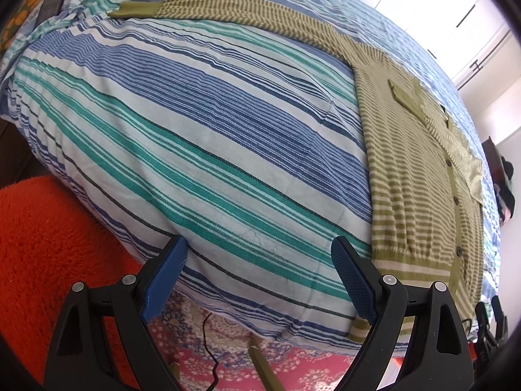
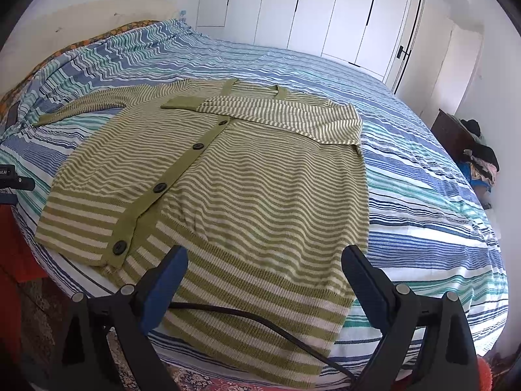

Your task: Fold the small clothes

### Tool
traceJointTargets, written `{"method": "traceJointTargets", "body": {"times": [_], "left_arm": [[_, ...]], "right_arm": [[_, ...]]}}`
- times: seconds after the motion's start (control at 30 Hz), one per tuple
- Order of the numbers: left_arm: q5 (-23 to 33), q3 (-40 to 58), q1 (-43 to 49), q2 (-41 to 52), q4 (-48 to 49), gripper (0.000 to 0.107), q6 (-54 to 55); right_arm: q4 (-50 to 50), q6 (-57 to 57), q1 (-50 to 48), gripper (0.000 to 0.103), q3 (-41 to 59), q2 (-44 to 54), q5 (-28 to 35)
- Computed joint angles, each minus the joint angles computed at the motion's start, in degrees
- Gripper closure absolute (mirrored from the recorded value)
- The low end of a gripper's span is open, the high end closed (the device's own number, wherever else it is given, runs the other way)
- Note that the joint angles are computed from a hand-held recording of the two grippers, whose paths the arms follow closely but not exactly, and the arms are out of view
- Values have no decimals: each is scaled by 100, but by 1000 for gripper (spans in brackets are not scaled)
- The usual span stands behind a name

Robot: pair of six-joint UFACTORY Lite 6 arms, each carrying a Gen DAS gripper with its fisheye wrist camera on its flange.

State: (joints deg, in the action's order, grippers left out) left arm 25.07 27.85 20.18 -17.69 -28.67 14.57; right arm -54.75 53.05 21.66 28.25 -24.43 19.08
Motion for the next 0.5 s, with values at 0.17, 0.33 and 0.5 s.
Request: {"method": "traceJointTargets", "body": {"times": [0.17,0.33,0.5], "left_arm": [[1125,700,1300,647,-1675,16,1896],[1703,2928,2658,2688,-2616,16,2372],[1766,5919,2946,5058,-2601,16,1737]], "right_arm": [[-94,76,28,8,35,98,-2],[-172,154,75,8,116,278,-17],[-253,270,112,8,189,415,-10]]}}
